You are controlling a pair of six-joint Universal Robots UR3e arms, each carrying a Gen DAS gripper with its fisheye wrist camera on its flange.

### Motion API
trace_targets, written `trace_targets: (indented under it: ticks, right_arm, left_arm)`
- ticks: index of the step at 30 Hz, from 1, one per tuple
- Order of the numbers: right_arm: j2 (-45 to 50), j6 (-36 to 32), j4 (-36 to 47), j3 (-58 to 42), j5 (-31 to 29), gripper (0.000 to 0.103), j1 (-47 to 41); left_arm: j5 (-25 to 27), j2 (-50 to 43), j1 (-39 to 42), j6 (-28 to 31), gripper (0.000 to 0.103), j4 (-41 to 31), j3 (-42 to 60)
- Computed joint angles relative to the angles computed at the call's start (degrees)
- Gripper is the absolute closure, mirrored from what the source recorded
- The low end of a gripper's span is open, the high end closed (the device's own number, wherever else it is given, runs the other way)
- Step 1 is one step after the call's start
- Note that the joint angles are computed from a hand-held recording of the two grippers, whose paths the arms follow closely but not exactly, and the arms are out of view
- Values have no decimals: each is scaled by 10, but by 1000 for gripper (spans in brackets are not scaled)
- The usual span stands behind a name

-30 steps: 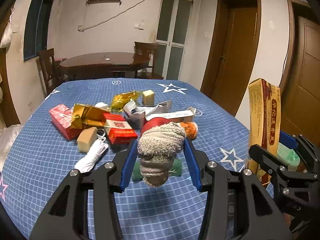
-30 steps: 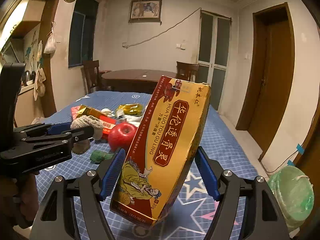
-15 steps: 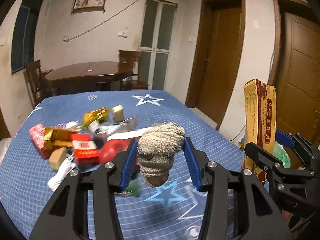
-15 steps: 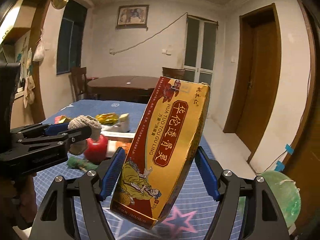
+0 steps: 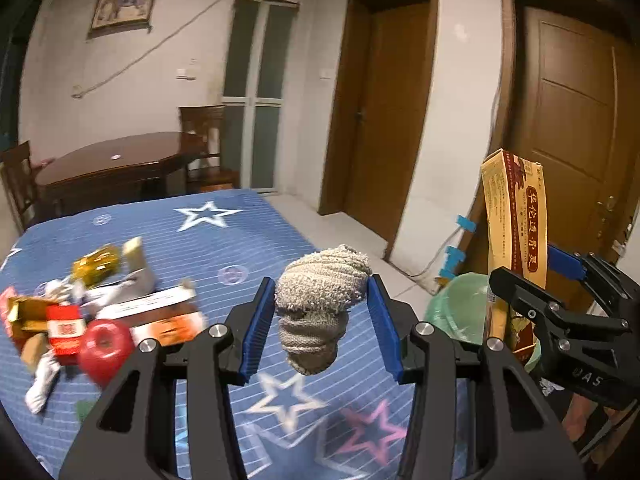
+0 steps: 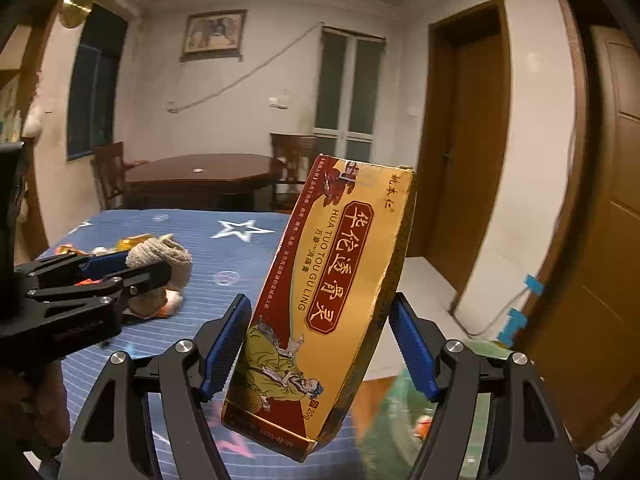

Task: Collect trash
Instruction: 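Carry the sock and medicine box to the green bin and release both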

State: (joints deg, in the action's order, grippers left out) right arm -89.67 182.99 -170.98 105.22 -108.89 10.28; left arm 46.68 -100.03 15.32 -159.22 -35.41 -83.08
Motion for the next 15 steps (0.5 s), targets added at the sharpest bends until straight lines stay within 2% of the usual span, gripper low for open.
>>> trace_targets:
  ticks: [7, 10, 15]
  right_arm:
    - [-150, -66, 72, 98, 153, 31, -224]
    - [-178, -91, 99, 117, 195, 32, -292]
    - [-215, -153, 172, 141, 319, 33, -454]
  left_arm:
    - [35, -71, -94, -25, 58, -2, 82]
    - [42, -94, -124, -29, 58, -7, 110]
    - [67, -159, -184, -42, 58, -32, 199]
